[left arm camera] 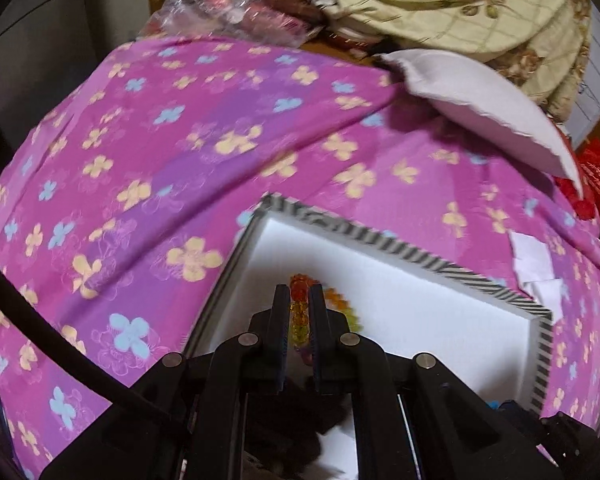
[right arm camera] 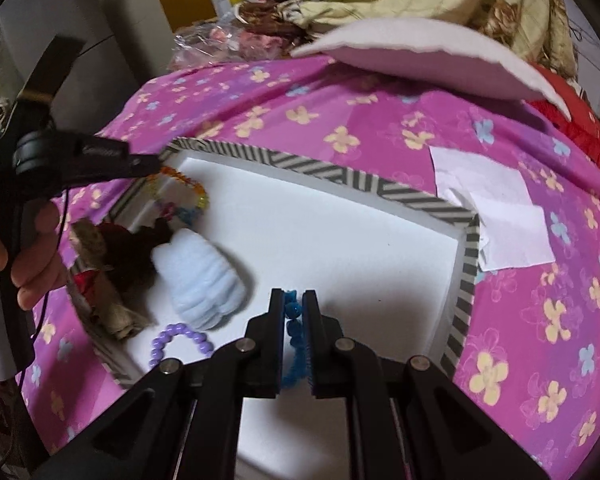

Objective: Organize jewelry
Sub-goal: 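Carry both bracelets into the tray and open both tools to release them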

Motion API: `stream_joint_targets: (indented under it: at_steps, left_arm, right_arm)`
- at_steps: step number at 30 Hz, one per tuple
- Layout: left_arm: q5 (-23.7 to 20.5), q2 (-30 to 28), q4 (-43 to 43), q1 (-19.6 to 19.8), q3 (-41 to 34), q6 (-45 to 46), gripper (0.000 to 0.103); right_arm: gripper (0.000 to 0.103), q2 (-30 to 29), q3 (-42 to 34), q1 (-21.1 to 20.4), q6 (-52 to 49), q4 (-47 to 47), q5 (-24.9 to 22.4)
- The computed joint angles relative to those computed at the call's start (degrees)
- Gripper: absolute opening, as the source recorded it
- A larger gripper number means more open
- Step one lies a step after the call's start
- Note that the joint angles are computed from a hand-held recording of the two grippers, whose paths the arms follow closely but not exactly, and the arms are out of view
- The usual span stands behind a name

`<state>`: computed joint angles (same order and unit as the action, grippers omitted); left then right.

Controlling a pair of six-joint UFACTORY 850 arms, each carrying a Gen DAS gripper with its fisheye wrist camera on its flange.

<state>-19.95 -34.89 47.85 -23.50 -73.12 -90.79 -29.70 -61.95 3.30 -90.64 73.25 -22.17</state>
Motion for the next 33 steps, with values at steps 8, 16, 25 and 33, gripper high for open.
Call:
stream_joint_targets:
  at_steps: [8, 16, 25, 33]
  left_arm:
    - [3.17, -0.55, -1.36, 0.79, 1.65, -0.84, 0.039]
    - [3.93, 1.91, 1.12, -0.54, 4.36, -3.21, 0.049]
    - [-1.31, 6.91, 13.59, -5.44, 9.28, -14.13, 0.050]
    - [-5.66, 10.77, 18.50, -9.70, 13.03, -20.41, 0.050]
  right_arm:
    - [0.016, -0.61, 0.21, -0.23, 3.66, -1.89, 1.56]
    - [0.037, 2.94, 3.88, -1.40, 1.71, -0.02, 1.07]
    - [0.048, 8.64, 9.91, -1.26, -4.67, 6.34, 1.60]
    - [0.052, 13.08, 14.16, -1.15, -7.83, 10.64, 2.30]
